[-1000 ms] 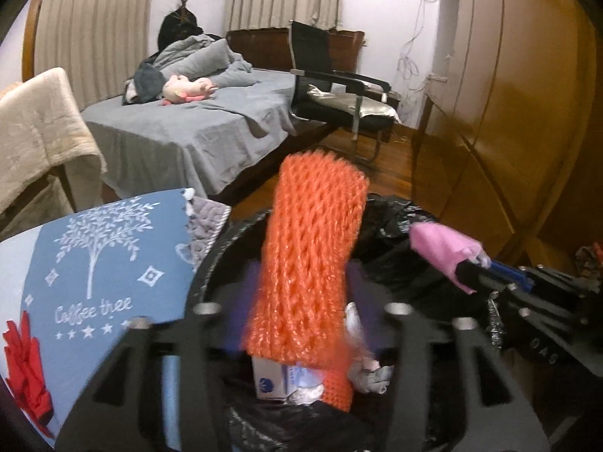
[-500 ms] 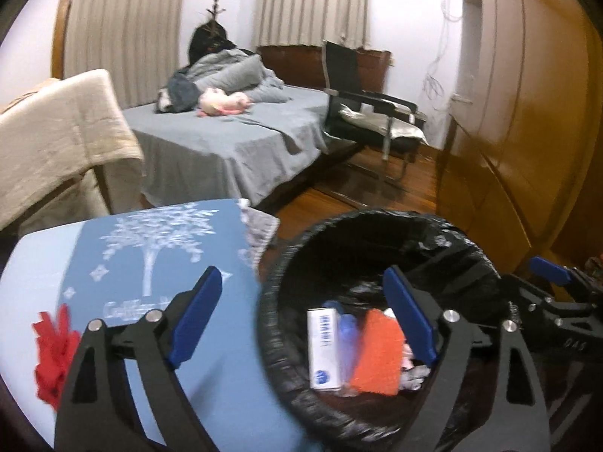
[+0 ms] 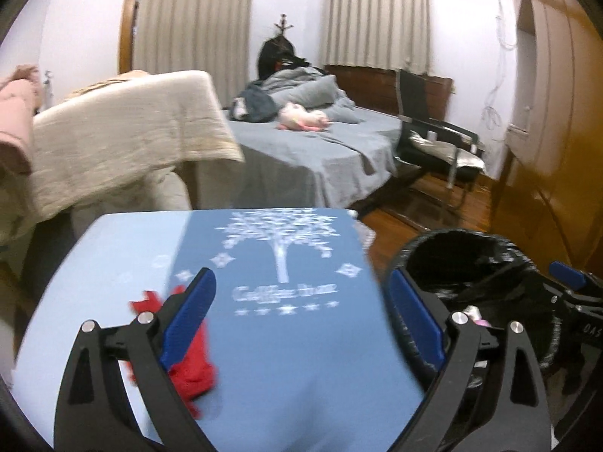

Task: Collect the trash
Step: 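Open both grippers over the bin and move back over the red gloves, then lower the right gripper onto the red glove and close on it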

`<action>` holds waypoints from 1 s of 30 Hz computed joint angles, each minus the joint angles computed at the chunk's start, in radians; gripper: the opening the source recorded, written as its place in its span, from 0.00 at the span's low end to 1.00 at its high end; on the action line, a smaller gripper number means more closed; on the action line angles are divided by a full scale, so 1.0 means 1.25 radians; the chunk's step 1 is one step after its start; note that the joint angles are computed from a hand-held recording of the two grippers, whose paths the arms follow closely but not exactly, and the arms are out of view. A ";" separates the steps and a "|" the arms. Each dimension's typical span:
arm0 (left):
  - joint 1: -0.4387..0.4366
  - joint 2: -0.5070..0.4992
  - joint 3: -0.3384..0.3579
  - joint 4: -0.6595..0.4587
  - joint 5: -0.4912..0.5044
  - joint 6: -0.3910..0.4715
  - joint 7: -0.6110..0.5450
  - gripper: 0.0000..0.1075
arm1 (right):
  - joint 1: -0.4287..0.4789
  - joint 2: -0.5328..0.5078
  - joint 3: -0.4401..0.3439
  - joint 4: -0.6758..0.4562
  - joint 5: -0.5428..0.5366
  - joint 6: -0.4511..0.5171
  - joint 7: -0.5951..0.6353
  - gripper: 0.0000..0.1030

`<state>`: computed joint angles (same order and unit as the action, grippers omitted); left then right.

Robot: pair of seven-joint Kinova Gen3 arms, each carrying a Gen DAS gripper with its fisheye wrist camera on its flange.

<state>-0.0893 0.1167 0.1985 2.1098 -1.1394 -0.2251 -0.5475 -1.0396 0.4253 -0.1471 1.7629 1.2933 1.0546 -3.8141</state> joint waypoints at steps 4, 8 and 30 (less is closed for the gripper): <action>-0.027 -0.009 -0.038 0.016 0.017 -0.014 -0.035 0.84 | -0.003 0.036 0.005 -0.057 0.010 -0.027 0.031 0.94; -0.050 -0.010 -0.073 0.030 0.047 -0.027 -0.085 0.84 | -0.012 0.076 0.022 -0.121 0.007 -0.066 0.092 0.94; -0.239 0.089 -0.071 0.036 0.162 -0.075 -0.262 0.84 | -0.051 0.272 0.152 -0.425 -0.164 -0.259 0.389 0.94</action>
